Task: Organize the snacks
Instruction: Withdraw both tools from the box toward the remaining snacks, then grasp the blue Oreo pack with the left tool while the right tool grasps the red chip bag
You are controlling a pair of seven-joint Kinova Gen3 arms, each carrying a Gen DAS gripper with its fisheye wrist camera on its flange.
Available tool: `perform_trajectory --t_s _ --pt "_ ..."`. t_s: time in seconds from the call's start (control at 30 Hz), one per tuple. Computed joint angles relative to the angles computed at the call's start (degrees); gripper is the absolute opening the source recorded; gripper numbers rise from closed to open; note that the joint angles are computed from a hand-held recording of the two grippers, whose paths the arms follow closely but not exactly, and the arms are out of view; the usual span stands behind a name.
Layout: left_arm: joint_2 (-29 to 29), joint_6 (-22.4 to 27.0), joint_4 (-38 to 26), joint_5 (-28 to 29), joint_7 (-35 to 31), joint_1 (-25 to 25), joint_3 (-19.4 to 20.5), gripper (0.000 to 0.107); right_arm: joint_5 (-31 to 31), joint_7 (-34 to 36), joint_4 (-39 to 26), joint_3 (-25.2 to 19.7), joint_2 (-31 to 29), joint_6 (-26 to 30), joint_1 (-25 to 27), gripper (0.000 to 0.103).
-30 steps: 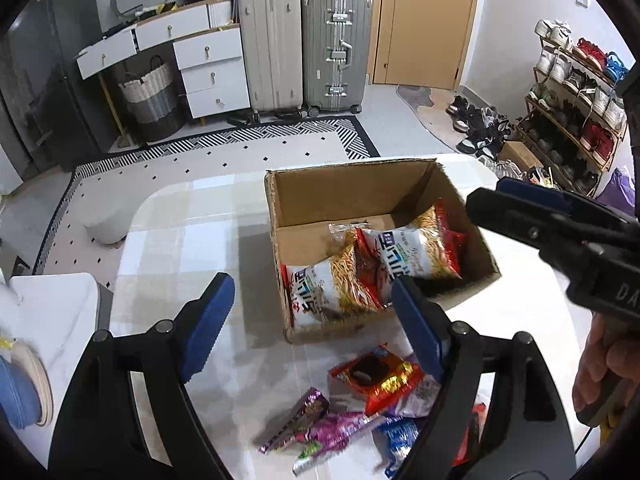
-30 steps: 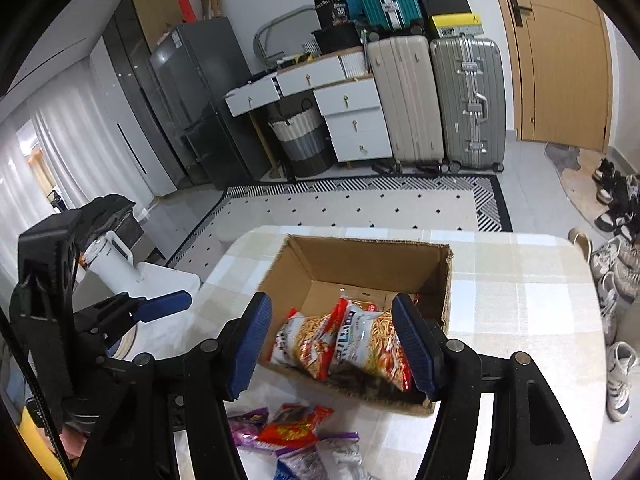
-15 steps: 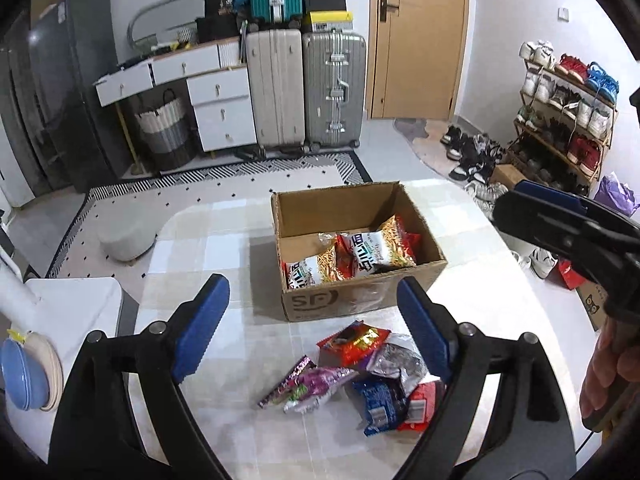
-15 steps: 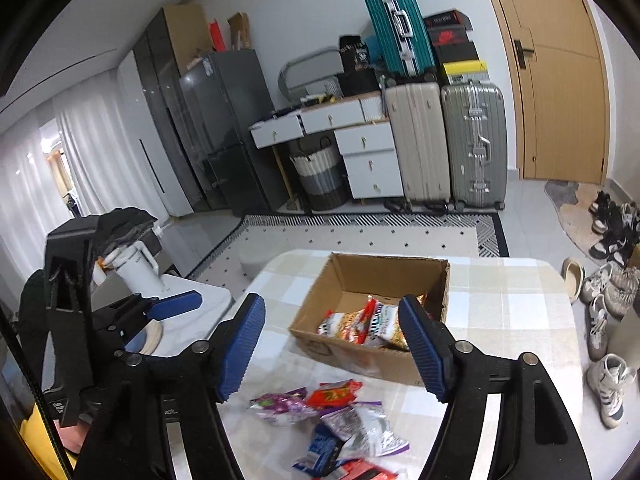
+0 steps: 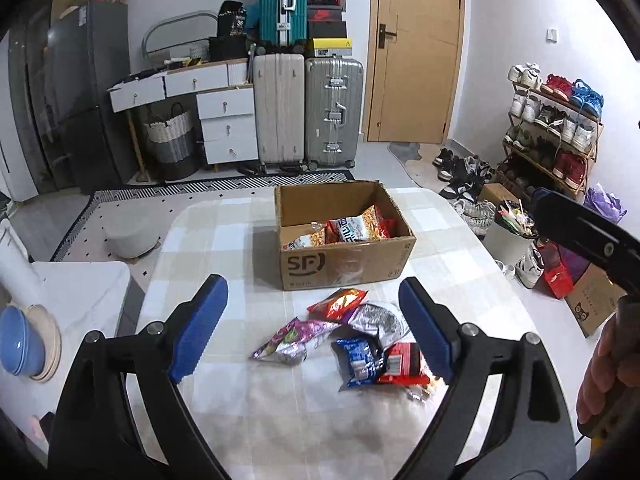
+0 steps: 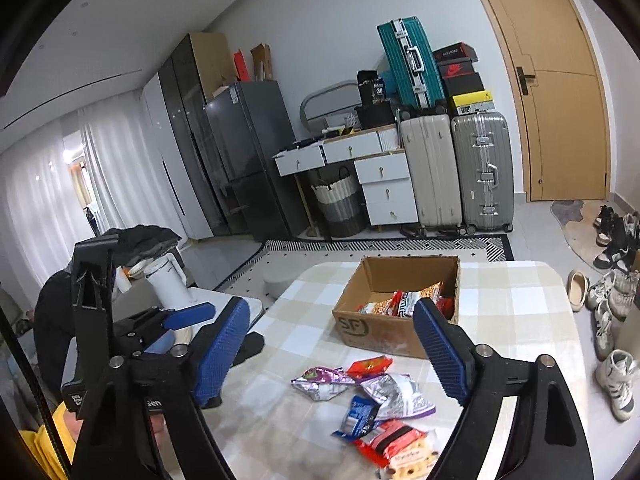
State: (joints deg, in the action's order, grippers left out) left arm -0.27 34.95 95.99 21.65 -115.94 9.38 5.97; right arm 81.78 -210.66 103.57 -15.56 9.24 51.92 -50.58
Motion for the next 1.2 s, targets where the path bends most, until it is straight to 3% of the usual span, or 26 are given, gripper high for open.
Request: perform_trajectory --t_s 0.13,0.27,0.37,0.47,0.57,0.73,0.87,1.2 --pt "-4.37 0.78 4.13 0.87 0.38 -0.61 -1.73 0.087 3.28 -5.11 2.60 -1.41 0.71 4.42 -3.14 0.092" --pt "-7.38 1.14 8.15 5.33 -3.67 -0.59 -4.93 0.088 5.61 -10.61 5.69 -2.49 2.07 9.75 -5.86 0.098" --pt "-9.74 -1.54 12.13 6.91 -5.79 -0.13 -5.94 0.090 6.40 -15.22 7.75 -2.93 3.15 12.56 -7.35 0.102" --pt "-10.69 -5.38 15.28 8.11 -7.22 1.03 -6.78 0.102 6.34 -18.78 9.65 -3.07 3.96 14.37 -8.23 0.102" --pt "-10.24 -8.48 17.22 9.07 -8.87 2.40 -7.37 0.102 6.20 -20.77 11.29 -3.30 4.89 14.60 -8.60 0.102" --pt "-5.56 -8.27 16.12 9.85 -9.57 2.35 -6.74 0.102 5.70 -20.85 12.45 -2.93 6.52 12.61 -8.23 0.102" --pt "-1.83 -9.79 15.91 7.56 -7.39 1.18 -3.47 0.102 5.76 -23.71 13.54 -2.24 7.86 9.20 -6.89 0.102" --pt "5.25 -13.23 16.05 5.49 -5.55 -0.67 1.11 0.102 12.93 -32.98 16.41 -1.44 10.06 -6.53 1.11 0.102"
